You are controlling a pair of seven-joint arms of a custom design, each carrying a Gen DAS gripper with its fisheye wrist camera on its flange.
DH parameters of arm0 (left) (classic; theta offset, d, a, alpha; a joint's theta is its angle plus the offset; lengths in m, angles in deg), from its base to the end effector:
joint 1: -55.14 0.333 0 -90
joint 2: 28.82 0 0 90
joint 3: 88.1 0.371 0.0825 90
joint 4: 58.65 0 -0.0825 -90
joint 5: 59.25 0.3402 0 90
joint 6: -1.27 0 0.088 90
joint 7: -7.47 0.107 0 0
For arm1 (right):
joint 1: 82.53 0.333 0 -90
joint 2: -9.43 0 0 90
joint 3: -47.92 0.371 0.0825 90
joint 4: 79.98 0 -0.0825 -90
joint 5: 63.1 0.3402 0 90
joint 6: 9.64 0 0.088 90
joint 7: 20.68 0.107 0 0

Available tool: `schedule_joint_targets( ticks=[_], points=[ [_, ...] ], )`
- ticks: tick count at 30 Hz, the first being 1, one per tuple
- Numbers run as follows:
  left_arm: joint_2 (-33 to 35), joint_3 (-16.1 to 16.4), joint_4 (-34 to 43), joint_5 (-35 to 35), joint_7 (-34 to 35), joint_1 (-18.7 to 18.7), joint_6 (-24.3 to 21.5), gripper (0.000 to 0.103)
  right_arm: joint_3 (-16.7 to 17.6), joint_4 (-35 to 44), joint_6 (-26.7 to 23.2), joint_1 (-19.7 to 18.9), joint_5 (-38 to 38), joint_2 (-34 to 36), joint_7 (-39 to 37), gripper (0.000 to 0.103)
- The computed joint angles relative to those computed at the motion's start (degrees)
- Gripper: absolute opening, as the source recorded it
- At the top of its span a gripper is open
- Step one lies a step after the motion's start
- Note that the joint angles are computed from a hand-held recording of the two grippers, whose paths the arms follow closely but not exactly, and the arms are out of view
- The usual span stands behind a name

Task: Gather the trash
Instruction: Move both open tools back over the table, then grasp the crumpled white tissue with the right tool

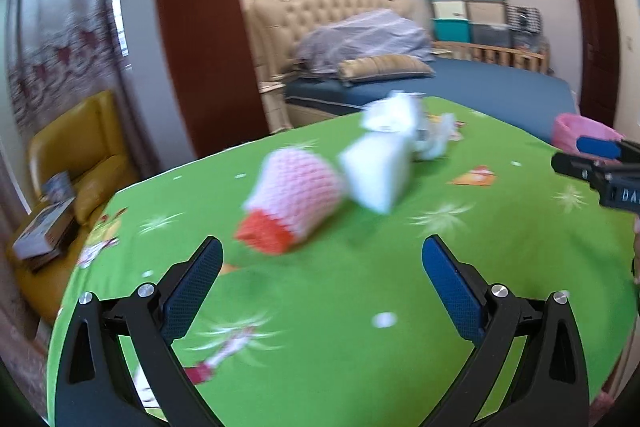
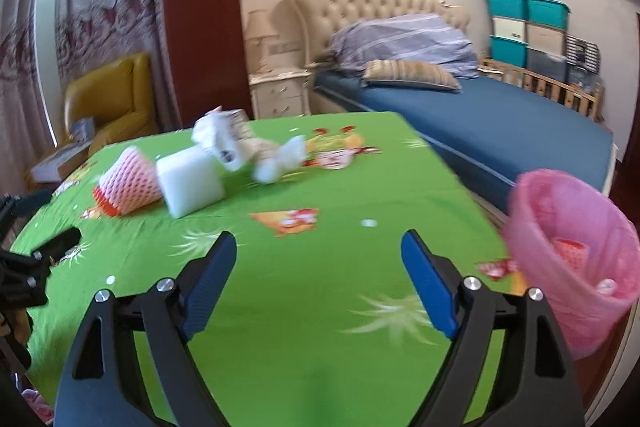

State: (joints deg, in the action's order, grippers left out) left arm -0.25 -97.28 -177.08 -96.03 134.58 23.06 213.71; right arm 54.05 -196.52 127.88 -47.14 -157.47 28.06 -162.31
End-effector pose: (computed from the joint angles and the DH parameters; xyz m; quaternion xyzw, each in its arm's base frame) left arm 0.5249 -0.3330 0.3974 -0.4211 0.7543 -0.3873 0.3220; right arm 0.4520 0.3839 0.3781 -0.5468 0.6747 -0.3654 0.3350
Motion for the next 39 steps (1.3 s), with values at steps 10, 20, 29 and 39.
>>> schedule_joint_targets(
  ticks=[10, 20, 29, 39],
  points=[
    [0.17, -0.69, -0.44, 0.08, -4.57, 3.51, 1.85, 0.095, -4.54, 19.83, 7.28, -1.19, 4.83, 10.29, -10.67, 0.089],
    [0.50, -1.01, 0.51, 1.56, -6.72, 5.32, -1.13, 0.095, -8.41, 36.76, 12.30, -1.75, 19.18, 21.06, -24.47, 0.095],
    [0.15, 0.52, 0.52, 3.38, -9.51, 5.24, -3.93, 0.095, -13.08, 36.19, 14.27, 1.61, 26.00, 22.32, -30.23, 0.078],
    [2.00, 5.05, 5.91, 3.58, -11.01, 2.18, -13.88, 0.095, -16.94, 17.31, 15.45, 8.05, 3.90, 10.28, -3.82, 0.077]
  ],
)
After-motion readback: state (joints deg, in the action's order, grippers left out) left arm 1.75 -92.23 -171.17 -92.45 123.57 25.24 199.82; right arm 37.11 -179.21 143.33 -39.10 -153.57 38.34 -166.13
